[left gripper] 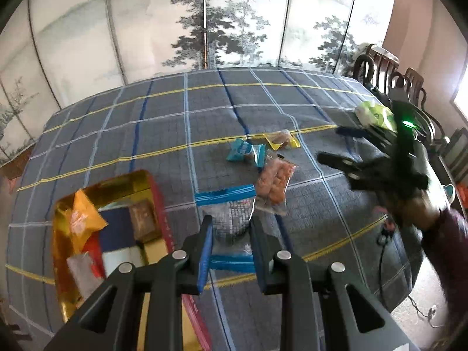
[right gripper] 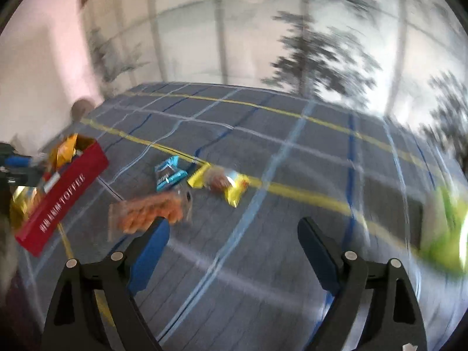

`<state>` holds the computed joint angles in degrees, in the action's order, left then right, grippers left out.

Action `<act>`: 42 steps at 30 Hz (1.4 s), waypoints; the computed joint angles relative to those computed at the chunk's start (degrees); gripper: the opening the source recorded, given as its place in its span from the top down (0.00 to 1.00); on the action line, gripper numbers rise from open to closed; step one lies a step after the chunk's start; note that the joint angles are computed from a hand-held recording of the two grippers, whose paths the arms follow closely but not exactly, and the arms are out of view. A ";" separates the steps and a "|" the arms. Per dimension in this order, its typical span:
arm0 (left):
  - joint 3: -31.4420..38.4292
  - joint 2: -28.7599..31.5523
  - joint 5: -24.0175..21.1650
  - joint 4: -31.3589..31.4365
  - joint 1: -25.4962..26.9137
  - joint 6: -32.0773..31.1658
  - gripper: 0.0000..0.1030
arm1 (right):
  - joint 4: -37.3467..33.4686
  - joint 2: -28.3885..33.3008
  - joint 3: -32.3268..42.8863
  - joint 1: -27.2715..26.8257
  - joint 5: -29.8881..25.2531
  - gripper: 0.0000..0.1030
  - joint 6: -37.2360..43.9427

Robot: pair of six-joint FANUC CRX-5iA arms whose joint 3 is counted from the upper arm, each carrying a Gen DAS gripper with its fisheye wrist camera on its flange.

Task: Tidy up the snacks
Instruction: 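Grasp the clear blue-zip bag with the left gripper while the right grasps the yellow wrapped snack, then carry the blue-zip bag into the gold tin and open the left gripper while the right holds the yellow snack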

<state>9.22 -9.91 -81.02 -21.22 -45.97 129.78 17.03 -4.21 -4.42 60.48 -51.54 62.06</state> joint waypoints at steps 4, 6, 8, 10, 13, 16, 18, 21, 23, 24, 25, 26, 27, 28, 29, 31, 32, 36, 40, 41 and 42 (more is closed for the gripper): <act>0.01 -1.23 -0.53 -0.99 -1.50 1.84 0.76 | -6.07 6.36 7.77 -3.00 -2.96 0.26 13.05; -0.65 -2.00 -0.08 -0.59 -1.52 2.52 0.76 | -6.90 8.74 10.36 -3.67 -4.15 0.26 17.05; -1.42 -2.93 0.36 0.09 -1.25 3.48 0.76 | -8.97 11.34 13.83 -4.51 -6.31 0.26 21.56; -2.71 -4.28 1.46 1.58 -0.38 3.69 0.76 | -10.04 13.13 16.27 -4.94 -7.69 0.26 24.61; -3.28 -5.26 1.29 1.21 -0.15 4.24 0.76 | -13.62 15.89 20.82 -5.95 -11.35 0.26 29.85; -3.45 -5.68 0.61 0.62 -0.40 5.14 0.76 | -16.16 19.05 25.28 -6.68 -15.96 0.29 33.50; -4.01 -6.07 0.71 1.29 0.13 5.26 0.76 | -18.53 20.56 27.73 -7.38 -18.72 0.38 35.08; -4.96 -6.76 0.95 2.11 0.67 5.86 0.76 | -20.76 22.38 31.21 -8.37 -22.21 0.50 35.59; -4.97 -6.80 0.14 1.69 0.41 6.70 0.76 | -22.21 22.75 32.37 -8.85 -23.78 0.64 34.85; -5.14 -6.99 0.10 1.64 0.52 6.78 0.76 | -22.01 22.37 31.88 -8.73 -23.59 0.68 33.96; -5.41 -7.39 0.10 1.59 0.51 7.21 0.76 | -21.57 21.81 31.05 -8.56 -23.10 0.71 32.62; -5.54 -7.77 -0.11 1.21 0.30 7.85 0.76 | -20.70 21.17 30.03 -8.38 -22.54 0.76 30.61; -5.47 -8.03 -0.62 0.43 -0.17 8.70 0.76 | -19.30 20.22 28.44 -7.95 -21.61 0.78 28.40; -5.36 -8.32 -1.25 -0.49 -0.77 9.64 0.76 | -18.58 19.24 26.93 -7.74 -20.61 0.78 27.10; -5.26 -8.54 -1.70 -1.01 -1.11 10.22 0.76 | -18.25 17.48 24.67 -7.56 -19.18 0.78 25.32; -5.49 -9.58 -2.84 -2.43 -2.13 12.24 0.76 | -17.73 13.91 20.34 -7.17 -16.52 0.78 21.27; -5.39 -9.99 -4.07 -3.85 -3.10 13.64 0.76 | -17.28 11.84 17.89 -6.77 -14.91 0.78 18.87; -5.97 -11.61 -7.56 -6.65 -5.14 17.09 0.76 | -14.06 1.33 6.07 -3.11 -7.86 0.78 5.34; -6.81 -12.63 -9.82 -7.99 -6.28 19.00 0.76 | -6.54 -6.78 -3.95 3.52 -4.38 0.78 -9.84; -7.01 -12.78 -10.32 -8.45 -6.52 19.21 0.76 | -5.18 -7.86 -5.29 4.52 -3.95 0.78 -12.29; -7.18 -12.89 -10.55 -8.67 -6.61 19.26 0.76 | -3.75 -9.25 -6.85 5.73 -3.47 0.78 -15.01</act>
<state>2.04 -22.80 -91.57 -29.89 -52.58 149.04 13.28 -13.45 -11.27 66.21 -55.01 47.05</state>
